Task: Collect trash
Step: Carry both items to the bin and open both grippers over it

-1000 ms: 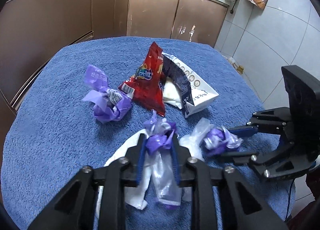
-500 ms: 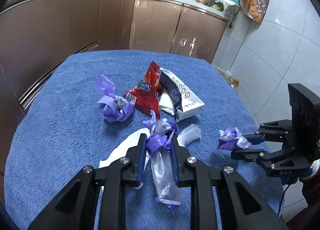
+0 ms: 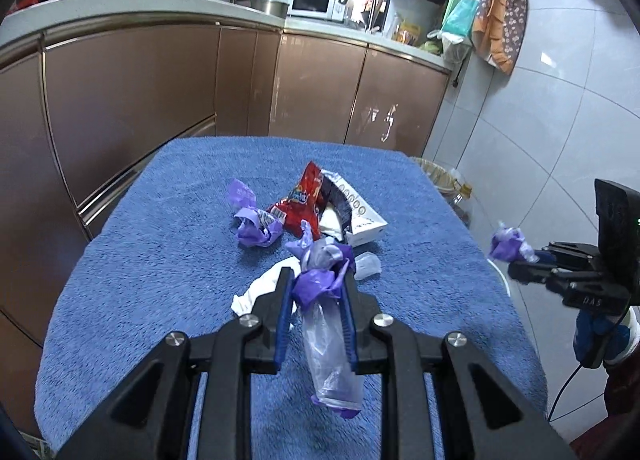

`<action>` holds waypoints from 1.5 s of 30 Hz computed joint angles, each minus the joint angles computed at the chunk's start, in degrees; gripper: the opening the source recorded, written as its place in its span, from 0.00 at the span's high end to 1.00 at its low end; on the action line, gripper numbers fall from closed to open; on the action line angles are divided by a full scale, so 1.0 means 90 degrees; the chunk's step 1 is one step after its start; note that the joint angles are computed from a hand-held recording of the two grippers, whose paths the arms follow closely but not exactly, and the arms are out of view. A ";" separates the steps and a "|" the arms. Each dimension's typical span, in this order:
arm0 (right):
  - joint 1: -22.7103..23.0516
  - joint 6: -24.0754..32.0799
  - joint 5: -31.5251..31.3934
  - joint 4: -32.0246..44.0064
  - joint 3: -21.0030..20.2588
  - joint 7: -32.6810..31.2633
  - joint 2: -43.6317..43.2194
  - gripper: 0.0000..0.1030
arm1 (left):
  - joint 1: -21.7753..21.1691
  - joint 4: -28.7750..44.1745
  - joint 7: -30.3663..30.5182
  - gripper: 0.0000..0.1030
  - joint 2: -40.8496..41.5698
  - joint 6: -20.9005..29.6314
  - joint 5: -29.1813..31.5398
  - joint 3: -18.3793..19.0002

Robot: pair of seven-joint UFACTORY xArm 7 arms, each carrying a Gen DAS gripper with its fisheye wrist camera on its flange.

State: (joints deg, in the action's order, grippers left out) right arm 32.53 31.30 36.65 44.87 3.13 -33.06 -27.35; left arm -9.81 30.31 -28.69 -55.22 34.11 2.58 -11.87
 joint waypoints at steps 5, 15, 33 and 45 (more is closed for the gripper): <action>-0.0184 -0.0114 -0.0190 -0.0369 -0.0043 0.0359 -0.0714 0.76 | -0.0049 -0.0009 -0.0147 0.80 -0.0422 0.0213 -0.0014 -0.0118; -0.0512 -0.0465 -0.0849 -0.0930 -0.0211 0.1380 -0.1592 0.76 | -0.0151 0.0199 -0.0311 0.80 -0.0508 0.0295 0.0030 -0.0387; -0.1426 -0.0866 -0.1687 -0.1244 -0.0712 0.2566 -0.1407 0.76 | -0.0479 0.2096 -0.0146 0.80 0.2839 -0.0997 0.0263 -0.0671; -0.2147 -0.1263 -0.2051 -0.1181 -0.0835 0.2962 -0.0434 0.76 | -0.1547 0.5412 0.0444 0.80 0.6735 -0.0890 0.0762 -0.0533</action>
